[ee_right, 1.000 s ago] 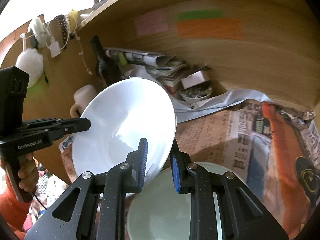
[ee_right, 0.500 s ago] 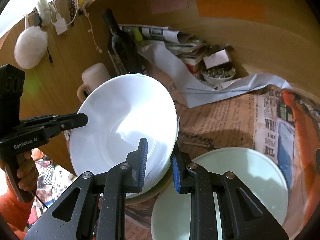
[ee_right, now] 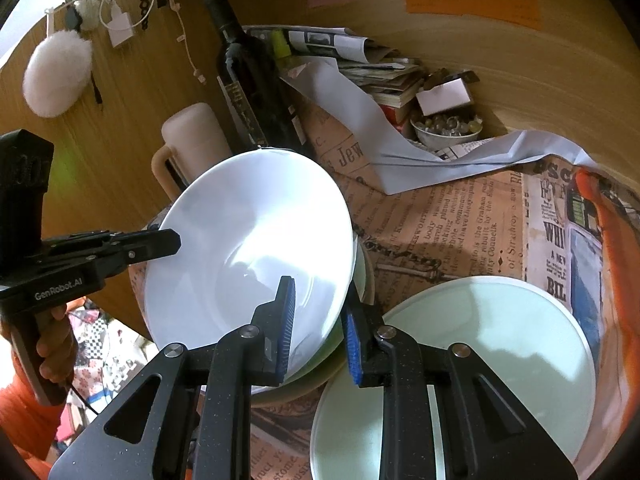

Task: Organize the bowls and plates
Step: 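Lift the white bowl with both tools and carry it over the stack, then lower the white bowl onto the mint green bowl with both tools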

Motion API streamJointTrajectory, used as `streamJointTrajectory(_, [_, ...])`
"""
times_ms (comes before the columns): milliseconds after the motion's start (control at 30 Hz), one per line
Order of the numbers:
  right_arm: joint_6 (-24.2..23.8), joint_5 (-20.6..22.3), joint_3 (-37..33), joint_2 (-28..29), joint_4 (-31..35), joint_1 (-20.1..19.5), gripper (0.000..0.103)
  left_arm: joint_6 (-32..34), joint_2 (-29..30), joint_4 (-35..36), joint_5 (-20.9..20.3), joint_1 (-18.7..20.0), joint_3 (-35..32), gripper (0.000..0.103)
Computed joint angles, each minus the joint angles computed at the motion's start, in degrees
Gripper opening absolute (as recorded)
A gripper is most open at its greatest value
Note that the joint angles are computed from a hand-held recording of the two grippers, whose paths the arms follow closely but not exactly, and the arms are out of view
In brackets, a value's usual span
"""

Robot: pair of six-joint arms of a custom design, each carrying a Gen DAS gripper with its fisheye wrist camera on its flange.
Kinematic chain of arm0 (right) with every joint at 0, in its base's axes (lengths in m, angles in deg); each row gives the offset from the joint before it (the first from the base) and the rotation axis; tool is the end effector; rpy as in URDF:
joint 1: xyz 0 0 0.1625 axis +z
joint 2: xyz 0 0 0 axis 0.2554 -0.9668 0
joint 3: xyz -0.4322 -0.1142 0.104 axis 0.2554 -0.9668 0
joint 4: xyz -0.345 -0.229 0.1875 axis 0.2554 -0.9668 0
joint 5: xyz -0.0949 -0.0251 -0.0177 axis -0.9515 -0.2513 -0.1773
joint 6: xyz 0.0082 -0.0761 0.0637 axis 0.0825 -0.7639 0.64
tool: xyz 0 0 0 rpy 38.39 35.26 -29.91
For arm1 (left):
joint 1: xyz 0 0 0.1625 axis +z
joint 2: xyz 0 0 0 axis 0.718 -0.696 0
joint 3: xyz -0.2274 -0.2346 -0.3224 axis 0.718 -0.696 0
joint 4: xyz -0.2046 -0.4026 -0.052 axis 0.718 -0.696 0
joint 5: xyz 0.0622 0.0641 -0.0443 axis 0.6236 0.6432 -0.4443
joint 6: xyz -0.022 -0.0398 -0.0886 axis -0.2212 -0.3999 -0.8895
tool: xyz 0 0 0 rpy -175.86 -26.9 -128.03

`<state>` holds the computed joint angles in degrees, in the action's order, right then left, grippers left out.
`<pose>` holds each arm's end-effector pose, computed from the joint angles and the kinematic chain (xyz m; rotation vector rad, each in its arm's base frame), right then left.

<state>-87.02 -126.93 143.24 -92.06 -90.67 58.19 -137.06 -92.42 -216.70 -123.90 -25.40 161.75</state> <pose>0.0143 -0.4305 0.3797 1.0289 -2.6122 0.6325 -0.3991 -0.3720 0.0050 0.4273 2.4417 -0.9278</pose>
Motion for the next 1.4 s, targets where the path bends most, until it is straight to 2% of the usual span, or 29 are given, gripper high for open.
streamJointTrajectory(367, [-2.50, -3.11, 1.54, 0.40, -4.47, 1.62, 0.023, -0.91, 0.40, 0.47, -0.96, 0.86, 0.36, 0.007])
streamJointTrajectory(567, [-4.87, -5.11, 3.29, 0.45, -9.64, 2.82, 0.025, -1.48, 1.14, 3.73, 1.56, 0.15, -0.42, 0.007])
streamJointTrajectory(733, [-6.99, -5.13, 4.87, 0.34, -14.65, 3.29, 0.036, 0.67, 1.71, 2.94, 3.87, -1.01, -0.43, 0.011])
streamJointTrajectory(900, [-7.44, -4.67, 4.84, 0.16, -14.89, 3.14, 0.037, 1.40, 1.90, 2.41, 4.38, -1.05, -0.35, 0.011])
streamJointTrajectory(967, [-7.79, -4.12, 5.28, -0.22, -16.36, 3.19, 0.045, 1.01, 1.61, 1.76, 4.04, -0.91, 0.08, 0.011])
streamJointTrajectory(1000, [-8.11, -3.39, 5.33, -0.73, -16.12, 3.02, 0.053, 0.72, 1.45, 1.84, 4.08, -0.94, 0.16, 0.011])
streamJointTrajectory(1067, [-8.54, -2.23, 5.61, -1.44, -16.54, 2.72, 0.057, -0.09, 0.76, 1.58, 4.26, -1.02, 0.77, 0.021])
streamJointTrajectory(1133, [-8.77, -1.74, 5.53, -1.83, -16.41, 2.47, 0.057, -0.55, 0.42, 0.20, 4.86, -1.39, 1.55, 0.048])
streamJointTrajectory(1167, [-8.46, -1.52, 5.32, -1.85, -15.92, 2.29, 0.057, -0.86, 0.36, -0.56, 5.52, -1.65, 1.97, 0.052])
streamJointTrajectory(1233, [-7.13, -1.54, 4.52, -1.53, -14.19, 1.92, 0.057, -0.97, 0.34, -0.92, 6.06, -1.92, 2.34, 0.055])
streamJointTrajectory(1400, [-3.27, -1.87, 2.25, -0.20, -7.82, 0.56, 0.057, -0.59, 0.88, -1.02, 4.02, -0.78, 2.33, 0.055])
